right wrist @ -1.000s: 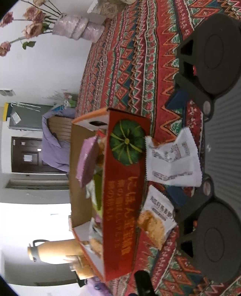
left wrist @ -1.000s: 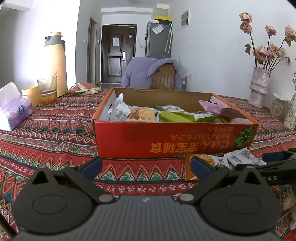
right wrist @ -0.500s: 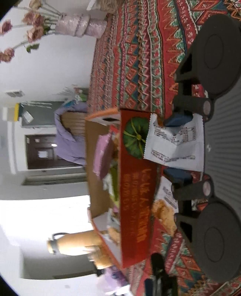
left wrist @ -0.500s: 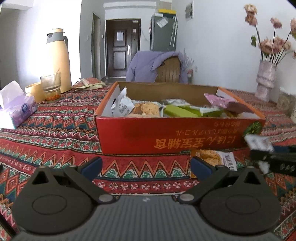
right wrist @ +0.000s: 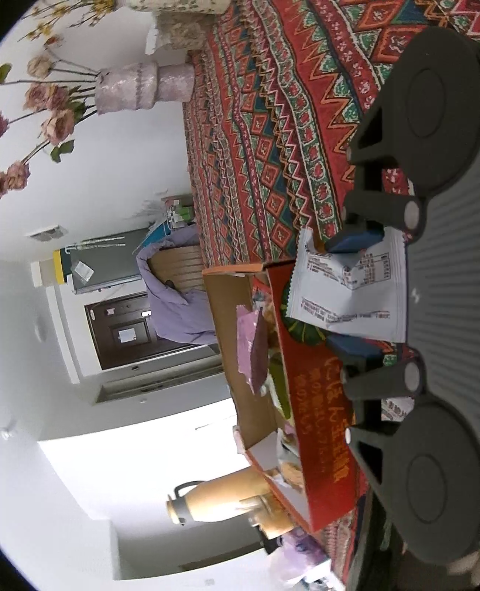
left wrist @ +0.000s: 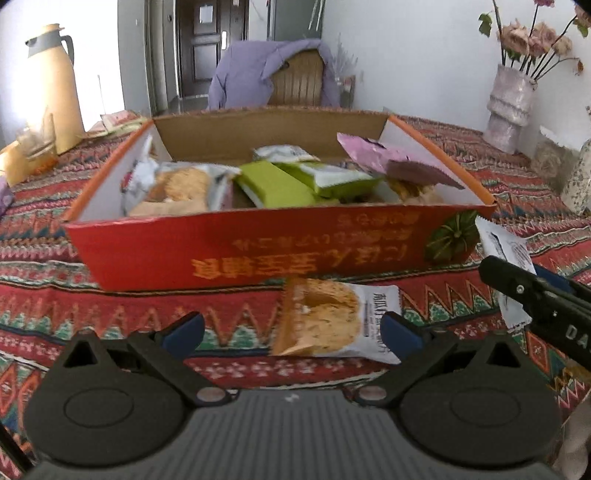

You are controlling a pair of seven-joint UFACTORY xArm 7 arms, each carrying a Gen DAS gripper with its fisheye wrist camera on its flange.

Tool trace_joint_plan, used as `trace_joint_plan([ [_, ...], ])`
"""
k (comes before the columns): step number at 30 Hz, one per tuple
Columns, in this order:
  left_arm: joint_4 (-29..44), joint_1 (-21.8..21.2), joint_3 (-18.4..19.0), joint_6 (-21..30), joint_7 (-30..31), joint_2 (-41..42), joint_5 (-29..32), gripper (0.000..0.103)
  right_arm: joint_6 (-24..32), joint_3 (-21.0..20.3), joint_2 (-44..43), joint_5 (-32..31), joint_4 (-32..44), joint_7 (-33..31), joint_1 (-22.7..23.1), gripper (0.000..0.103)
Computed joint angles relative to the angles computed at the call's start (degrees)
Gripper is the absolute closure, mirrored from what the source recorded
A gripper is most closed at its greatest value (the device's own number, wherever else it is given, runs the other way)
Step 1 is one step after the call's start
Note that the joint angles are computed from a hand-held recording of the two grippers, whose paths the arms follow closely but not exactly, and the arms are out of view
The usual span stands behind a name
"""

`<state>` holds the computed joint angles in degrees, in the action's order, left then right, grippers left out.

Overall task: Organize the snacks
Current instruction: 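Grasp a white printed wrapper with the right gripper while the left gripper grasps a cookie packet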

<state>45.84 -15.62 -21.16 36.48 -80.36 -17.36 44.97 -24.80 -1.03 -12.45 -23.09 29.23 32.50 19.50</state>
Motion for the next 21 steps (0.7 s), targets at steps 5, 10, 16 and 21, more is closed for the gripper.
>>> trace_joint_plan([
  [5,2.9,-0.7,0.0,1.0,-1.0,3.8,0.3,0.000,-1.3,-0.6,0.2,-1.7,-0.2,1.0,0.0,0.055],
  [10,6.1,-3.2,0.9,4.5,-1.3,7.6,1.5,0.000,-2.1,-0.8,0.3,-3.1,-0.3,2.2,-0.4,0.055],
  [16,6.8,-5.6,2.6,5.8,-3.2,8.8,4.2,0.000,-2.5,-0.6,0.4,-4.5,-0.2,3.0,-0.8,0.055],
  [21,6.9,-6.5,3.4,5.8,-3.1,8.8,4.0,0.001,-2.4,-0.3,0.4,-4.9,-0.2,3.3,-1.1,0.055],
])
